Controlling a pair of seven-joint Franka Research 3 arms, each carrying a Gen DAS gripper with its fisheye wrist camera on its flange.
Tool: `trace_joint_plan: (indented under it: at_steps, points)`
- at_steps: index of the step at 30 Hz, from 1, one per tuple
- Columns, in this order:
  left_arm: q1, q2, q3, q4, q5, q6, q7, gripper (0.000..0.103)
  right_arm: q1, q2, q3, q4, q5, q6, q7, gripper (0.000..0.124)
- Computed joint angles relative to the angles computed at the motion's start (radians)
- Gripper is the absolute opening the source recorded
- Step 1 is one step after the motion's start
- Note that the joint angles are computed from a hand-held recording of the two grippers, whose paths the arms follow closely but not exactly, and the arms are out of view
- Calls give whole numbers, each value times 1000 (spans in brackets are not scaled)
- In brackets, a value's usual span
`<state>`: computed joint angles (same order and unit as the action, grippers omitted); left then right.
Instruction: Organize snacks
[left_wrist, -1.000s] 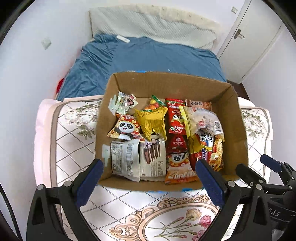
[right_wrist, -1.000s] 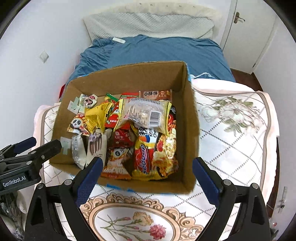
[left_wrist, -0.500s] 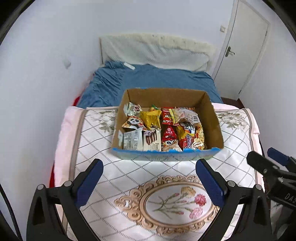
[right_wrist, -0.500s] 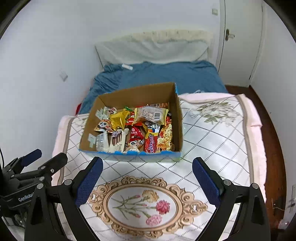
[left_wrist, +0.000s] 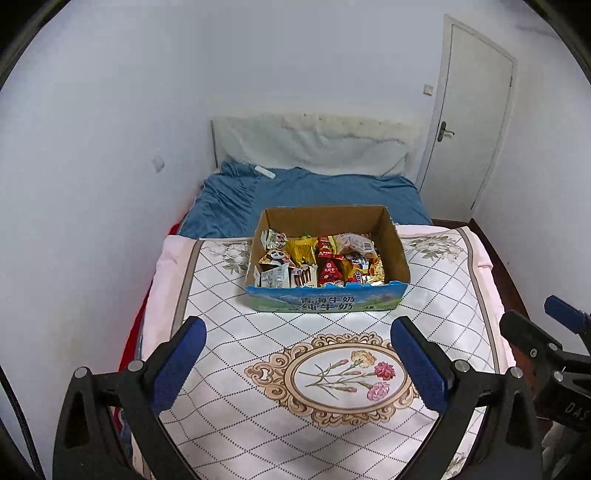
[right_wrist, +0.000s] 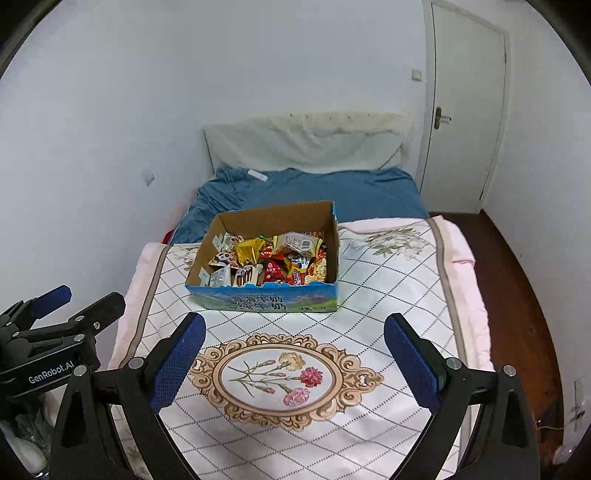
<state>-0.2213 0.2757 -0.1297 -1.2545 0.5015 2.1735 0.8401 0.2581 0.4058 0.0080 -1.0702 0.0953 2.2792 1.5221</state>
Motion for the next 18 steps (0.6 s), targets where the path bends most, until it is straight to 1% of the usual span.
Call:
trace_joint_plan:
  at_steps: [5,9,12,14,18]
  points:
    - [-8,-67,-8,-81,34,21,-33,102,-1,-95,6,-119,7,50,-18,99]
    - [-4,-95,-17,-115,41,31,-46,102,1,-138,7,-174,0,76,-15,99]
    - [0,-105,-19,-131,52,41,-60,102,5,-144,7,-185,-16,94,-8,99]
    - [-1,-103,-19,-130,70,38,-75,102,17,-146,-2,-193,-58,114,14,99]
    - [4,-88,-17,-116,71,39,-83,102,17,-125,-3,-172,-68,107,35,99]
